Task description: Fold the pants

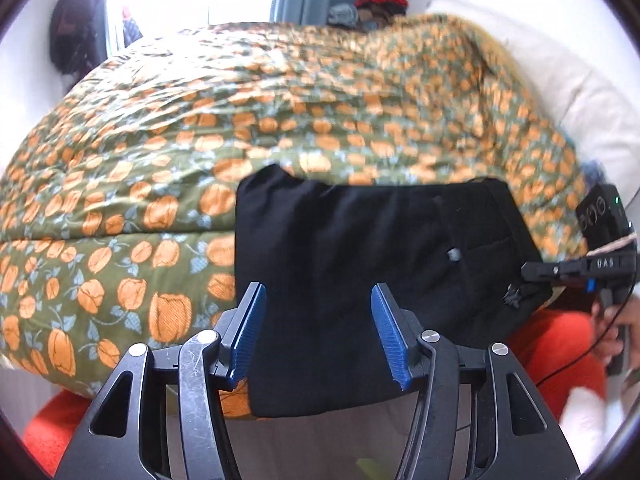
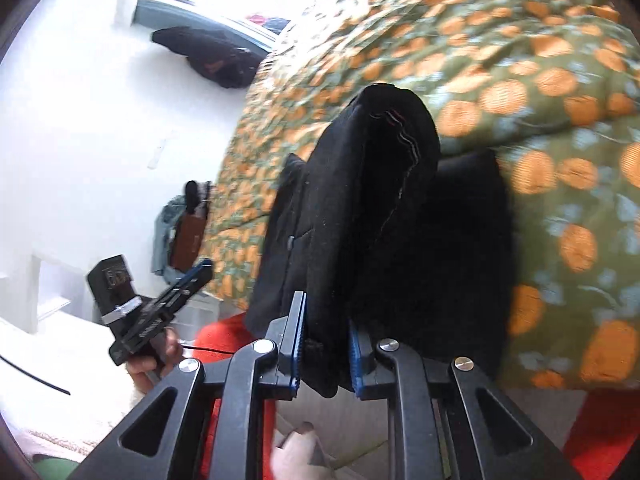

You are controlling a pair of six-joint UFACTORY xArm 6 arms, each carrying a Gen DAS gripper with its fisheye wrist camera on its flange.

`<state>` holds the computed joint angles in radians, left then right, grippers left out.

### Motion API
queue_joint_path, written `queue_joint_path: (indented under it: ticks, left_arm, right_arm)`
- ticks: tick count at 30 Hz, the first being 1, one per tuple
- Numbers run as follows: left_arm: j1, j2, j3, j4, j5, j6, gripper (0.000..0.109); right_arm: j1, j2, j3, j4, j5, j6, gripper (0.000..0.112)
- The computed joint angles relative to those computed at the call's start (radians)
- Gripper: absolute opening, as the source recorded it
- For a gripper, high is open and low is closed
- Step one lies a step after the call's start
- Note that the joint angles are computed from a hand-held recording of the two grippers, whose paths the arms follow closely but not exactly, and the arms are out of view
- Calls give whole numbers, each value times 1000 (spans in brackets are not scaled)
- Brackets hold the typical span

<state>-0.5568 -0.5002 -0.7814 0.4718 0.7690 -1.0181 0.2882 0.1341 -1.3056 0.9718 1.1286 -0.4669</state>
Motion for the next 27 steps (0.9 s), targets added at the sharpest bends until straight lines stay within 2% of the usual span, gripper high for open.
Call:
queue_joint_path:
  ticks: [2,4,9,12,13,15,18,21,23,27]
  left_arm:
    - [-9,43,-11,-16,13,8,57]
    - [-18,78,-22,-18,44,2,57]
    - [-34,106,-33,-20,123,-20,57]
    - [-38,116,-40,-15,154,-33,57]
    - [-40,123,-48,-11,164,-35,57]
    - [-46,137,-60,2,188,-39,57]
    - [-49,155,-71,5,200,-41,57]
    - [-57,165,-80,7,214,-43,57]
    - [-61,169,-88,9,222,-44,57]
    - [-64,171,-90,7,232,-39,58]
  right_arm:
    - [-10,16,25,-58,-31,48,19]
    - [-15,40,41,-59,-40,50,19]
    - [22,-12,127,-29,-192,7,35]
    - [68,-115,228,-117,-380,27,50]
    - [98,-155,267,-196,-475,56,51]
    - [123,-196,297,-275,-558,65,51]
    - [153,-218,278,-308,-621,47,51]
    - [193,-203,235,-410,-676,79,51]
    - [207,-171,192,-495,-693,123,51]
    - [205,-128,160,-479,-673,71,51]
